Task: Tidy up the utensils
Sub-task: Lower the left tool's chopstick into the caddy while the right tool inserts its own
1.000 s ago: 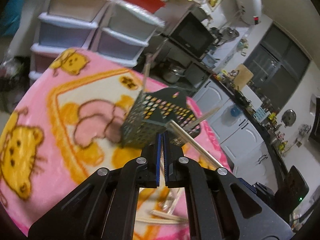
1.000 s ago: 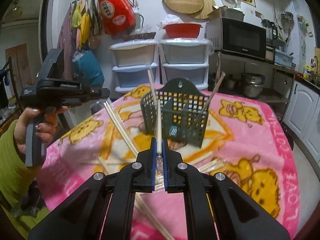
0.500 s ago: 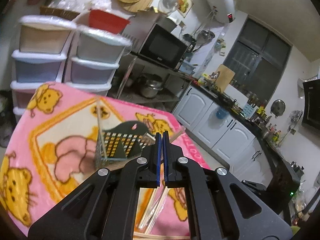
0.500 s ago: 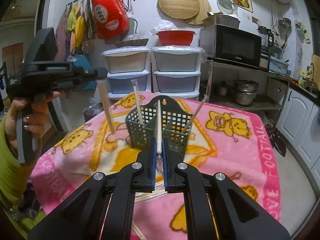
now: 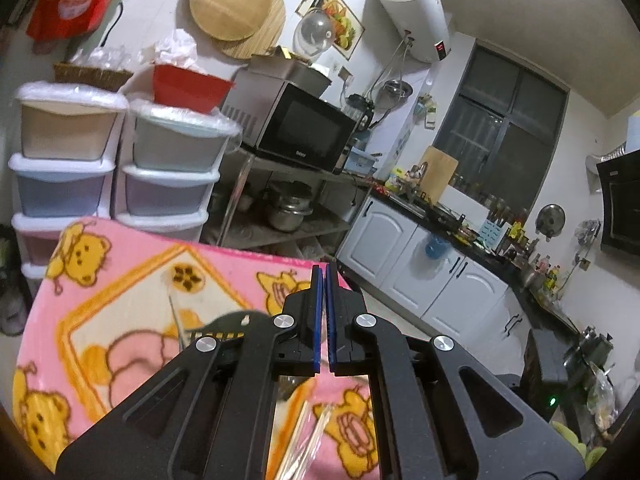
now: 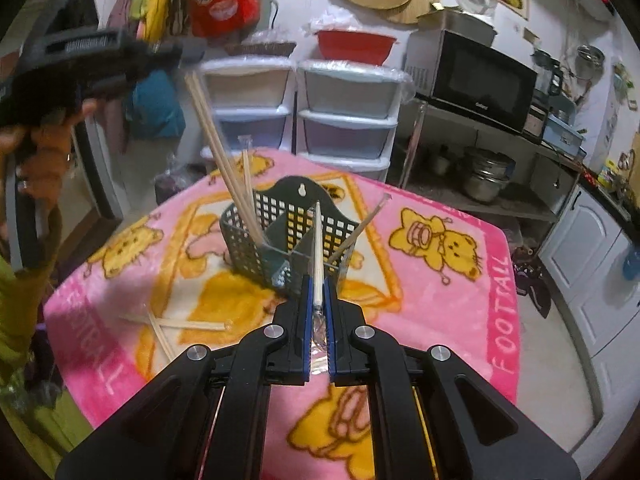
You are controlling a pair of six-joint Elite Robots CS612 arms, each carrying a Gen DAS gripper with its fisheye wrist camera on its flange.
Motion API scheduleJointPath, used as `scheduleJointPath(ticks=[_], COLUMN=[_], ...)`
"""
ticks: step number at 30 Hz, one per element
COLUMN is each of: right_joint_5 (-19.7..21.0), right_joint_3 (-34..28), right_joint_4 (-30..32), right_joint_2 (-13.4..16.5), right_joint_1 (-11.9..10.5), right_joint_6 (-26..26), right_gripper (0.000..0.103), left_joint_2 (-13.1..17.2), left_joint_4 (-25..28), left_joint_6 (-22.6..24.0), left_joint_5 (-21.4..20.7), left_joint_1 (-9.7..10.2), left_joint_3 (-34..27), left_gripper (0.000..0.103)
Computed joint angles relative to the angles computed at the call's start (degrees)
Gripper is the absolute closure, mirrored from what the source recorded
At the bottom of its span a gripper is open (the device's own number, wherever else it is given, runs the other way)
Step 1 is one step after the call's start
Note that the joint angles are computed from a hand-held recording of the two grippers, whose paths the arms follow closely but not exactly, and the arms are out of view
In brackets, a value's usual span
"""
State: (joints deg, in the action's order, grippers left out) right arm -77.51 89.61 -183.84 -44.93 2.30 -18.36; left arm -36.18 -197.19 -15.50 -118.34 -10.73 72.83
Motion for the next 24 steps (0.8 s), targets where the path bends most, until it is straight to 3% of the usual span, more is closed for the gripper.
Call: scheduleJointPath(ticks=[11, 24], right_joint_5=[-2.7, -2.0], right_joint_3=[-4.5, -9.3], right_joint_4=[12.0, 22.8], right_joint_2=[0.0, 0.8], right_joint_1=[0.5, 0.2], right_joint_6=[-5.5, -6.6], right_gripper=[0.097, 0.097], left_joint_2=[1.6, 3.2], left_joint_4=[3.6, 5.9], left_joint_6=[0.5, 0.1], left_joint_5=[5.0, 5.5], left_joint_1=[-0.03, 0.09], left_joint_3=[-5.0, -7.1], left_gripper=[0.102, 0.102])
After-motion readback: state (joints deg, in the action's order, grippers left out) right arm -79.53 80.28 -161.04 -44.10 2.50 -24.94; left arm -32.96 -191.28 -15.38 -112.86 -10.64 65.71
